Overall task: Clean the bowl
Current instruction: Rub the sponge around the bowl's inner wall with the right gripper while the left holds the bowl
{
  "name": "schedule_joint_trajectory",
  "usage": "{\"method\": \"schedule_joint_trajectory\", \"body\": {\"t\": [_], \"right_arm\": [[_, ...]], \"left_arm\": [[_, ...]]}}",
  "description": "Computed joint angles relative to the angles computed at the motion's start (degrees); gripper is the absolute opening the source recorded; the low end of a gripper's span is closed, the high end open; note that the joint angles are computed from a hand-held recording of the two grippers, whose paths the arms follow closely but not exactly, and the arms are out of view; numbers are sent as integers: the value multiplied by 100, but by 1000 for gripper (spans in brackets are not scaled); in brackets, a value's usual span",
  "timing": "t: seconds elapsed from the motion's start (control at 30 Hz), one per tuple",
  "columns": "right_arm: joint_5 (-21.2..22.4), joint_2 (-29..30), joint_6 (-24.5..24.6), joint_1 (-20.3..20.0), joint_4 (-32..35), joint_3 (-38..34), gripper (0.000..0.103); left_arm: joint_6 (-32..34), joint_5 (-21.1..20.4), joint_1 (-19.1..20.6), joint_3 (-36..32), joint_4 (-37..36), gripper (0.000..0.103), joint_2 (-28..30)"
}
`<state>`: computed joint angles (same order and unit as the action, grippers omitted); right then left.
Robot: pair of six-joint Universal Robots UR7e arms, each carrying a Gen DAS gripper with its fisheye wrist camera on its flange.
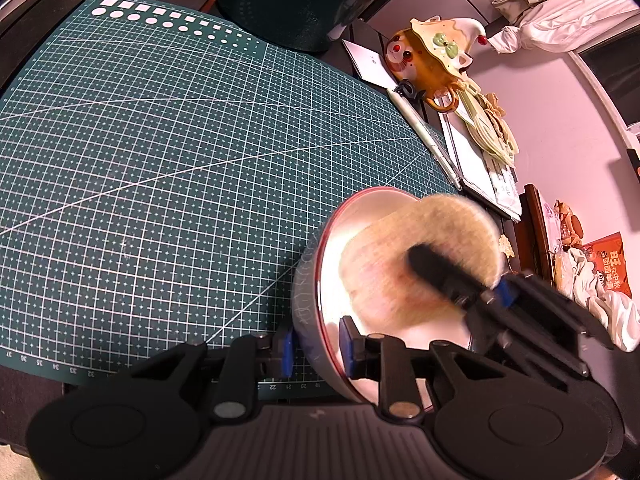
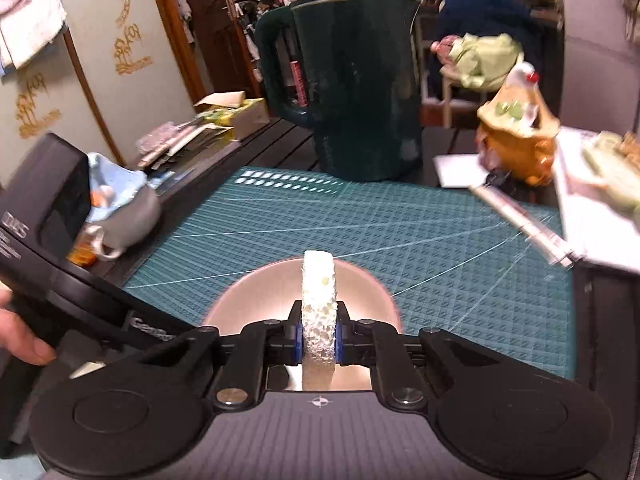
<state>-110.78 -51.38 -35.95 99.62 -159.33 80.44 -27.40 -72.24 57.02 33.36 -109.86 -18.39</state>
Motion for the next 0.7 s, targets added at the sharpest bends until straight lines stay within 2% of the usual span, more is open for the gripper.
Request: {"method": "schedule_joint_trajectory", "body": {"t": [0.07,0.2,0.27,0.43,0.5,0.53,0.6,0.63,0.67,0.7], "right_arm": [[-105,3,-346,65,-497,112,12],[44,-87,-837,144,-1212,324,12],[186,-160,-768,150,-1126,338,12],[377,-144,-1,23,2,58,12],[181,-36,257,-19,456,-111,12],[145,-31,279,-14,452,-97,12],[-77,12,81,14,145,-32,12],[-359,68,-346,100,-342,25,12],[-401,68,-592,136,-674,95,12],[-261,-3,-598,137,-810,177,12]], "left_arm": [[-1,-3,2,-12,6,22,8],[0,-2,-2,8,-15,22,5],[5,2,-2,14,-22,22,3],[8,10,-3,36,-34,22,-7],[9,9,-1,46,-41,22,-11],[9,7,0,44,-41,22,-10],[-1,6,-7,-30,-6,22,29],[-1,6,-6,-19,-13,22,25],[-2,6,-4,-5,-23,22,18],[3,6,-2,32,-46,22,1]]}}
